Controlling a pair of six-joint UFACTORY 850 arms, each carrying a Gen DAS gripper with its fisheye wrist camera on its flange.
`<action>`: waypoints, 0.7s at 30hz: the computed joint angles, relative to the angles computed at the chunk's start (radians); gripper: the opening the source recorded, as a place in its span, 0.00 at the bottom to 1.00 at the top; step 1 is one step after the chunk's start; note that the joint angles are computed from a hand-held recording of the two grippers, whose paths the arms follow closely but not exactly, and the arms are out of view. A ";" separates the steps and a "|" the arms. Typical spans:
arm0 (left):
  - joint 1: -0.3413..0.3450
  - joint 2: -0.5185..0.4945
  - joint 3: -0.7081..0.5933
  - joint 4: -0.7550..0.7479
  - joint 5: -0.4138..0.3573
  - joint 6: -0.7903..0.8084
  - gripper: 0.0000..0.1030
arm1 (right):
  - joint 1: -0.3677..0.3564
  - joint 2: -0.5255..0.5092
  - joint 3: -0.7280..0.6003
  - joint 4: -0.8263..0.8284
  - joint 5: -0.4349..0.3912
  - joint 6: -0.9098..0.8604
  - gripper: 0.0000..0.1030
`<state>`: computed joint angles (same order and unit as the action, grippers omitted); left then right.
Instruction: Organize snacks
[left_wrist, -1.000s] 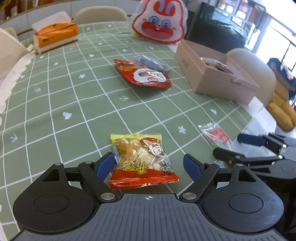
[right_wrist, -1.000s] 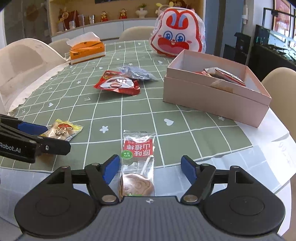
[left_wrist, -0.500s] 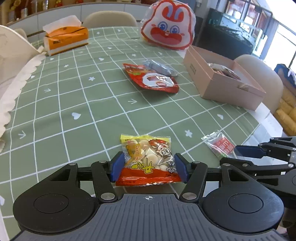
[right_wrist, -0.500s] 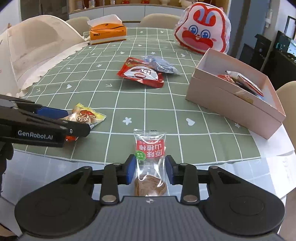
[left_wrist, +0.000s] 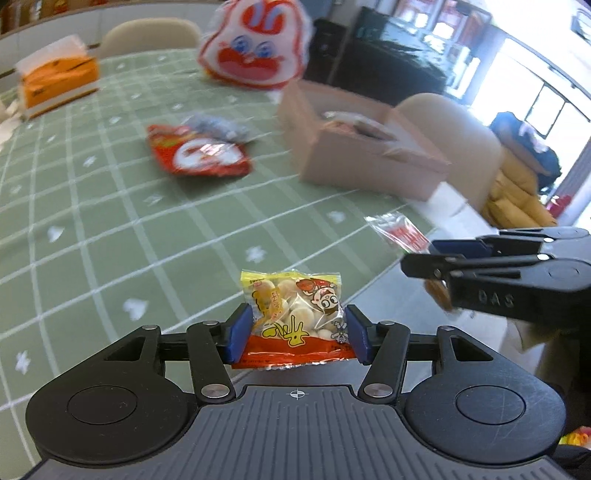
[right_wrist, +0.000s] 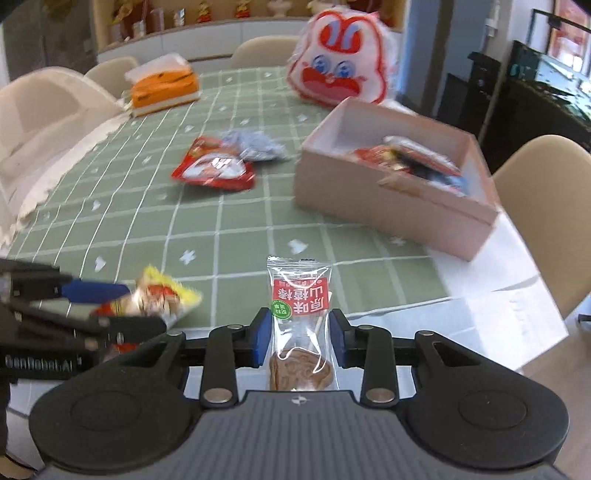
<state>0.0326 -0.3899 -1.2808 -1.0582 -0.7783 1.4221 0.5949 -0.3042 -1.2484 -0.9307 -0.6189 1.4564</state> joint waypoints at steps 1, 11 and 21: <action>-0.007 0.005 -0.002 -0.016 -0.005 0.012 0.58 | -0.006 0.014 0.008 -0.015 -0.002 0.021 0.32; -0.086 -0.073 -0.295 -0.258 -0.057 0.154 0.58 | -0.120 0.167 -0.039 -0.329 -0.057 0.176 0.32; -0.254 -0.426 -0.785 -0.011 -0.022 -0.233 0.58 | -0.280 0.058 -0.253 -0.226 0.002 -0.007 0.32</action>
